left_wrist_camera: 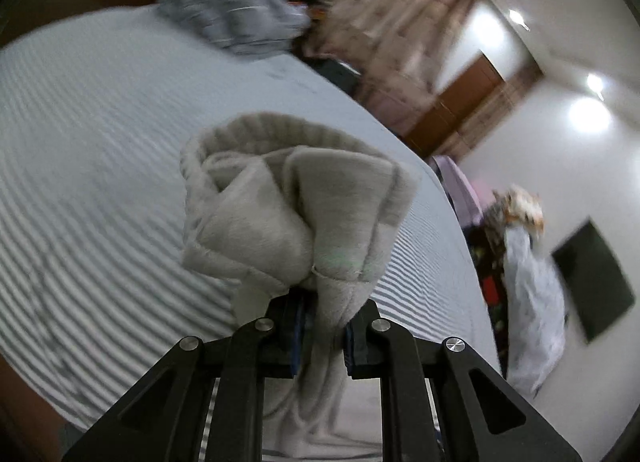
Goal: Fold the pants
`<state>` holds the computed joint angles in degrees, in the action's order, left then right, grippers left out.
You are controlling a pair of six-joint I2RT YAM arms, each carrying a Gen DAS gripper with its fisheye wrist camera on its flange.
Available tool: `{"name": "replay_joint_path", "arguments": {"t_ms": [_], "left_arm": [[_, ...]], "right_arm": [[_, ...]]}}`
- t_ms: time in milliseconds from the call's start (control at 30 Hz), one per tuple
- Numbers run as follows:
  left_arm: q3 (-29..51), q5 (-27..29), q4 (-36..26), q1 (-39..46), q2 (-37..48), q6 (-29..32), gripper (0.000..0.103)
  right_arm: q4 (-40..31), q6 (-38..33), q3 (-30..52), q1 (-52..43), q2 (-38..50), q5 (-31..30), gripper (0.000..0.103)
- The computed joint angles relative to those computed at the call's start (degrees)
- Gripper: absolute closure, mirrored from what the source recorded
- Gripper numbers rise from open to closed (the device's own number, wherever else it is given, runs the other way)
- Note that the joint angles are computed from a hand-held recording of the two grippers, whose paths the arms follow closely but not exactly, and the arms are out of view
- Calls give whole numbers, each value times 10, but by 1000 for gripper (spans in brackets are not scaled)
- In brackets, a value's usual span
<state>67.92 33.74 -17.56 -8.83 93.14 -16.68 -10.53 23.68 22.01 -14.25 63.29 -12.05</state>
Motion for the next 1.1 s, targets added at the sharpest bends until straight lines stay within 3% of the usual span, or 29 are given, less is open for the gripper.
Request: {"name": "replay_joint_path", "arguments": {"t_ms": [267, 533, 800, 1000, 1100], "left_arm": [[5, -169, 26, -270, 0, -16, 88], [28, -292, 46, -476, 132, -33, 88], [5, -340, 54, -509, 147, -17, 83], [0, -330, 40, -503, 141, -3, 78], [-16, -317, 38, -497, 126, 2, 76]], "right_arm": [[-68, -127, -36, -248, -68, -142, 41], [-89, -292, -35, -492, 39, -257, 40], [-47, -337, -26, -557, 143, -290, 40], [-26, -312, -39, -537, 133, -300, 40], [-46, -361, -25, -572, 156, -311, 40]]}}
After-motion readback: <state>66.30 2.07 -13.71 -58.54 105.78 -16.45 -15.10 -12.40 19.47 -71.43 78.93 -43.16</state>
